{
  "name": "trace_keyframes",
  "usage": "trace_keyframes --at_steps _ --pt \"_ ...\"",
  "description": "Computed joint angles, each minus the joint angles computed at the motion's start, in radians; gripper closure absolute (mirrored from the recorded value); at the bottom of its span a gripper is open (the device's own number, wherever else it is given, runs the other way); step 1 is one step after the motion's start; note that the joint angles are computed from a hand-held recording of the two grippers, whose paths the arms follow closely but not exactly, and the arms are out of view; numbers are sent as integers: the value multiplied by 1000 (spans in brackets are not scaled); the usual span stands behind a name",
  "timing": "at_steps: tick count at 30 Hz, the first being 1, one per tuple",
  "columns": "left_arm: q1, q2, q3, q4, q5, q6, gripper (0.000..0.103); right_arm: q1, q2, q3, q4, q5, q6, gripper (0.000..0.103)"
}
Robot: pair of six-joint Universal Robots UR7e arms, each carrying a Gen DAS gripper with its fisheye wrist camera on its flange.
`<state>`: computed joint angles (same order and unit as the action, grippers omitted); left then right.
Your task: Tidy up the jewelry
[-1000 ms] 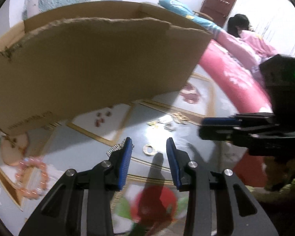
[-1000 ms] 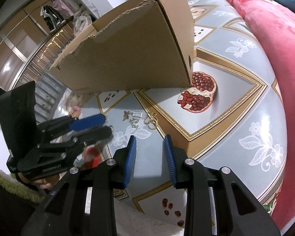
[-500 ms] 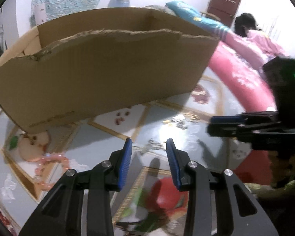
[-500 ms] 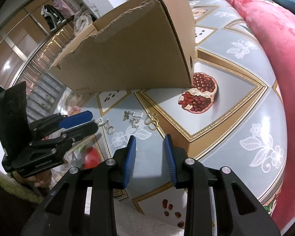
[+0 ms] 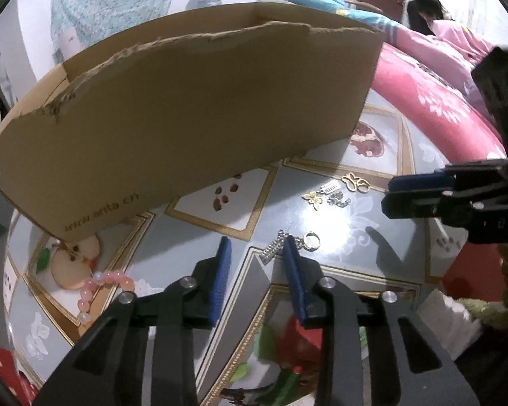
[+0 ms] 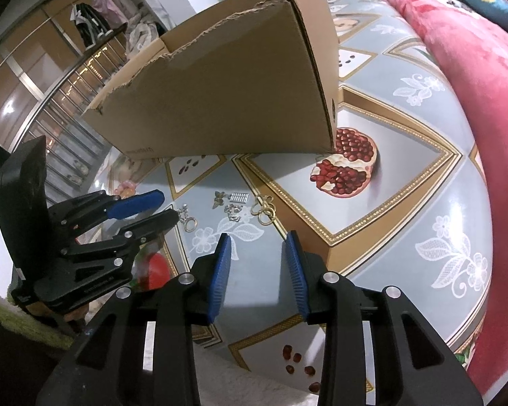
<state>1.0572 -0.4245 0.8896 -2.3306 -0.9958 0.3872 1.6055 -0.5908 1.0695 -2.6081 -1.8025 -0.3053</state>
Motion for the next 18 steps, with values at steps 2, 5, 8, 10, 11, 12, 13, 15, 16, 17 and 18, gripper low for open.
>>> trace_keyframes --at_steps 2,5,8,10,11,12,13,15,16,17,18 --pt "0 5 -9 4 0 5 81 0 0 0 0 0 0 70" --pt "-1 11 -18 6 5 13 88 2 4 -4 0 -2 -2 70" --pt "-1 16 -24 4 7 21 96 3 6 -4 -3 -3 -4 70" --pt "0 17 -27 2 2 23 98 4 8 -7 -2 -7 -8 70" --pt "1 19 -30 3 -3 21 98 6 10 -9 -2 -10 -10 70" --pt "3 19 -32 4 -9 18 99 6 11 -9 -3 -12 -12 70" --pt "4 19 -34 2 -15 13 100 8 14 -11 -3 -14 -15 70" --pt "8 14 -33 6 -24 4 102 10 16 -15 1 -12 -20 70" --pt "10 12 -31 2 -28 -2 102 13 19 -16 -2 -12 -31 70" --pt "11 9 -30 1 -32 -8 102 15 20 -17 -4 -11 -42 70" --pt "13 4 -29 1 -41 -17 102 17 22 -17 -7 -11 -53 70"
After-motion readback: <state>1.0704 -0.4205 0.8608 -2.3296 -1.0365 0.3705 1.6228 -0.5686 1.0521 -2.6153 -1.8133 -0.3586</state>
